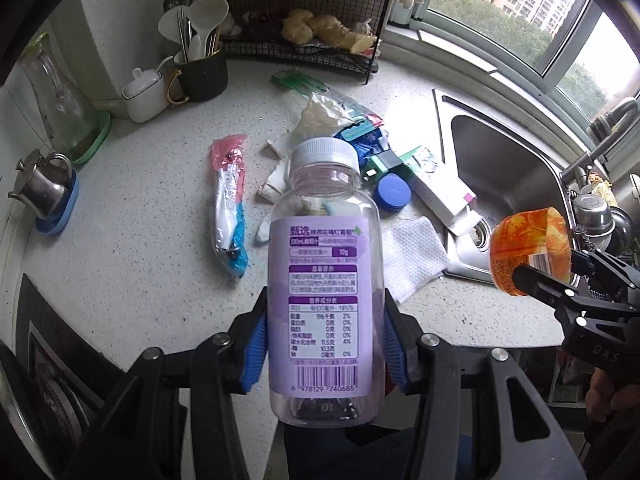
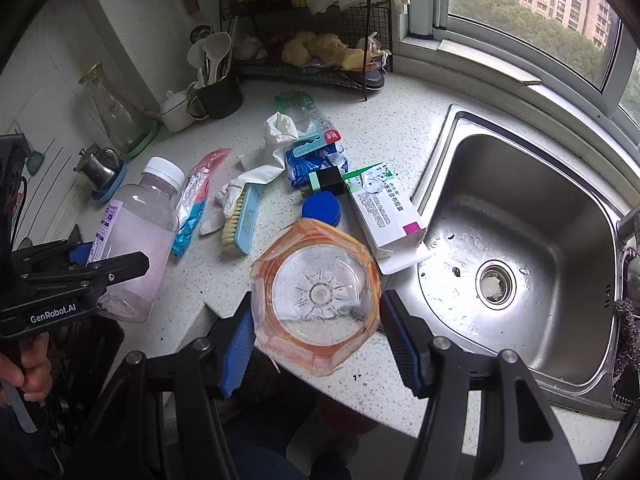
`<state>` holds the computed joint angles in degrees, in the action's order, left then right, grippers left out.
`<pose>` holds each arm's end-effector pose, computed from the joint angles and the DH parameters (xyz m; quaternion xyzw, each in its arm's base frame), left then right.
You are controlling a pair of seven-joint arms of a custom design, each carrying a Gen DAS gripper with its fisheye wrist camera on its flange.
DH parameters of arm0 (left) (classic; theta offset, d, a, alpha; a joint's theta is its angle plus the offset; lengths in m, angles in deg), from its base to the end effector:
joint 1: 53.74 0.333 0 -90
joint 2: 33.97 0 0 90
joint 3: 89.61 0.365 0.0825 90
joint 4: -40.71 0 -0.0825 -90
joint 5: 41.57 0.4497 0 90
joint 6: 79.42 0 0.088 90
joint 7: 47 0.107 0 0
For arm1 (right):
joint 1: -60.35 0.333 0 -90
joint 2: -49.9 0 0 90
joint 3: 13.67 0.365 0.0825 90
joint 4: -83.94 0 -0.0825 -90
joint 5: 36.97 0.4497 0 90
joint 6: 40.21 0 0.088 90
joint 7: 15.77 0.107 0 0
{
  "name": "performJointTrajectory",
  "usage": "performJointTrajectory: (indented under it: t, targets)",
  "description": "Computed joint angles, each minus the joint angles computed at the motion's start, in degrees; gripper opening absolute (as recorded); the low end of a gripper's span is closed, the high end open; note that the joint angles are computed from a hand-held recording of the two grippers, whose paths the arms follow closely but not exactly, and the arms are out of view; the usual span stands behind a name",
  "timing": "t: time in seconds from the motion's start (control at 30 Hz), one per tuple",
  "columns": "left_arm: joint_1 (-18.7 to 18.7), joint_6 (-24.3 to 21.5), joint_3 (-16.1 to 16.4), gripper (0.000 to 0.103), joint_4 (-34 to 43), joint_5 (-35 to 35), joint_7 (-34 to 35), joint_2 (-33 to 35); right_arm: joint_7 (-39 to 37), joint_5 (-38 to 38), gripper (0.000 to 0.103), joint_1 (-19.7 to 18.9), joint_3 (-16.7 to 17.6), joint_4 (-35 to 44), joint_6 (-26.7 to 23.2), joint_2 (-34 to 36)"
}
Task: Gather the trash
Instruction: 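Carry the bottle and cup down toward the red bin with both tools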
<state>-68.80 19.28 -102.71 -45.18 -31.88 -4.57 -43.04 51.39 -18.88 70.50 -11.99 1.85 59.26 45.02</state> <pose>0.4990 -0.2675 0.8220 -0.7981 0.5636 -0.1729 0.1246 0.5738 0.1503 0.8223 -0.8606 0.4458 -0.0479 0.2416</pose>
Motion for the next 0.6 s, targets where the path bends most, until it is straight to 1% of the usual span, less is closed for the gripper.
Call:
performJointTrajectory:
  t: [0.07, 0.17, 0.27, 0.43, 0.6]
  targets:
    - [-0.86, 0.29, -1.37, 0.047, -0.55, 0.73, -2.74, -1.37, -2.11, 1.0, 0.058, -0.37, -0.6, -2.1, 0.18, -2.22]
    - [-2.61, -0.76, -3.62, 0.047, -0.13, 2.79, -6.41, -1.74, -5.33, 2.74, 0.058, -1.28, -1.63, -5.04, -0.3, -5.48]
    - [-4.51, -1.75, -5.21, 0.047, 0.01, 3.98, -9.61, -1.8, -8.27, 4.04, 0.058, -2.26, -2.42, -8.13, -0.82, -8.83]
    - [-7.44, -2.59, -6.98, 0.047, -0.31, 5.0, -13.73, -1.65, -11.63, 5.75, 0.058, -3.98, -3.58, -12.77, -1.88, -13.67]
    - [-10.19, -2.86, -8.05, 0.047, -0.73, 3.82, -16.23, -1.23, -13.03, 5.9, 0.058, -5.76, -4.16, -17.01, -4.28, -17.57]
